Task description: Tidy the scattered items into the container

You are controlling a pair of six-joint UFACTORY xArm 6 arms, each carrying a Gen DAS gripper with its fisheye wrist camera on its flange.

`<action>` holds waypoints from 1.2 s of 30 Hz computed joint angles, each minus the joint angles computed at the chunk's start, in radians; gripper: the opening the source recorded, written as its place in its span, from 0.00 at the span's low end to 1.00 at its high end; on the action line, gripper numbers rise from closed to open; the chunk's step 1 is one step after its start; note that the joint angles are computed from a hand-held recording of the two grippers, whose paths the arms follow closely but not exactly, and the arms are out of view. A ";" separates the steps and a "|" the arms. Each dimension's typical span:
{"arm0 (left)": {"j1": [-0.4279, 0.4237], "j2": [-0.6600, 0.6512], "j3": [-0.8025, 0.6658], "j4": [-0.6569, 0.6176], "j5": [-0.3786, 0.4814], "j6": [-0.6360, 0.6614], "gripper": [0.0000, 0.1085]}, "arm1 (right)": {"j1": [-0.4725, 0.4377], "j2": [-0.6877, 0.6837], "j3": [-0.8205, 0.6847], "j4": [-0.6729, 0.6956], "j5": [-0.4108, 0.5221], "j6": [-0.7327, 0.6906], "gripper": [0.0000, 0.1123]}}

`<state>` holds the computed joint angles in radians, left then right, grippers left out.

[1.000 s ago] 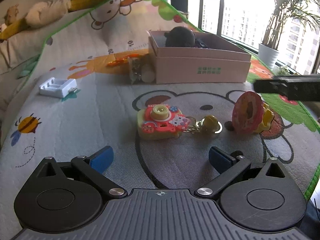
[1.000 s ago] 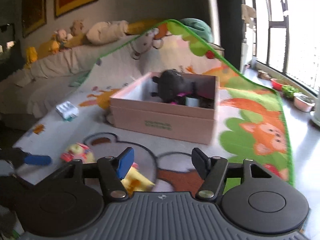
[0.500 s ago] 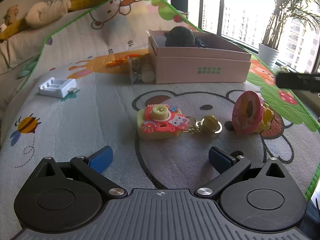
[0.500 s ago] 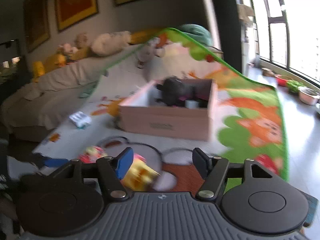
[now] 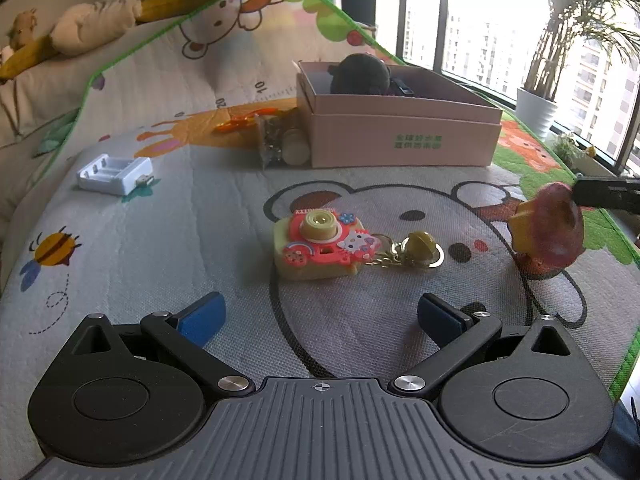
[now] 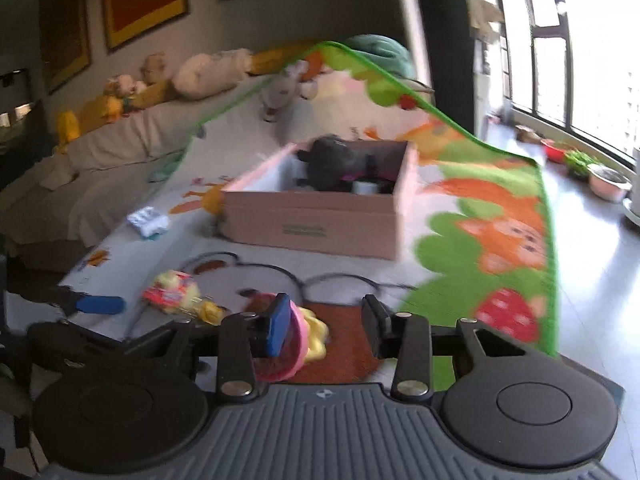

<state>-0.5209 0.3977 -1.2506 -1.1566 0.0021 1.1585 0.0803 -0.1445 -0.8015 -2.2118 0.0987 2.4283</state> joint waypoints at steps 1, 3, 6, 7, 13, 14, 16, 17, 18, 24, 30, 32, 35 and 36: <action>-0.001 0.000 0.000 0.001 -0.001 -0.001 0.95 | -0.013 -0.005 0.016 0.039 0.006 -0.032 0.35; 0.000 0.000 0.001 0.002 -0.002 -0.002 0.95 | -0.027 -0.001 0.022 0.058 0.005 -0.033 0.35; 0.000 0.000 -0.001 -0.003 0.000 0.002 0.95 | -0.013 -0.008 0.030 -0.002 0.034 0.035 0.35; 0.000 0.000 -0.001 -0.003 0.000 0.002 0.95 | -0.004 -0.013 0.031 -0.039 0.040 0.073 0.36; -0.001 -0.001 0.000 -0.005 0.000 0.003 0.95 | 0.032 0.013 0.003 -0.103 0.041 0.126 0.45; 0.000 -0.001 0.000 -0.005 0.000 0.004 0.95 | 0.042 0.029 -0.014 -0.135 0.032 0.158 0.45; 0.000 -0.001 0.000 -0.006 0.000 0.005 0.95 | 0.070 0.050 -0.038 -0.203 0.029 0.220 0.45; 0.000 -0.001 -0.001 -0.010 0.001 0.007 0.95 | 0.085 0.058 -0.051 -0.257 0.022 0.269 0.45; -0.001 -0.001 -0.002 -0.017 0.001 0.012 0.95 | 0.097 0.064 -0.062 -0.309 0.012 0.316 0.45; -0.001 -0.001 -0.008 -0.052 0.006 0.038 0.95 | 0.115 0.045 -0.056 -0.407 -0.048 0.371 0.59; -0.001 -0.001 -0.008 -0.055 0.006 0.042 0.95 | 0.122 0.009 -0.002 -0.314 -0.045 0.254 0.74; 0.000 -0.001 -0.007 -0.051 0.005 0.039 0.95 | 0.132 0.004 0.012 -0.255 -0.020 0.176 0.74; 0.001 0.000 -0.002 -0.010 0.003 0.007 0.95 | 0.143 -0.005 0.037 -0.148 0.030 0.055 0.70; 0.002 0.000 0.000 0.005 0.002 -0.005 0.95 | 0.145 -0.009 0.045 -0.112 0.043 0.015 0.59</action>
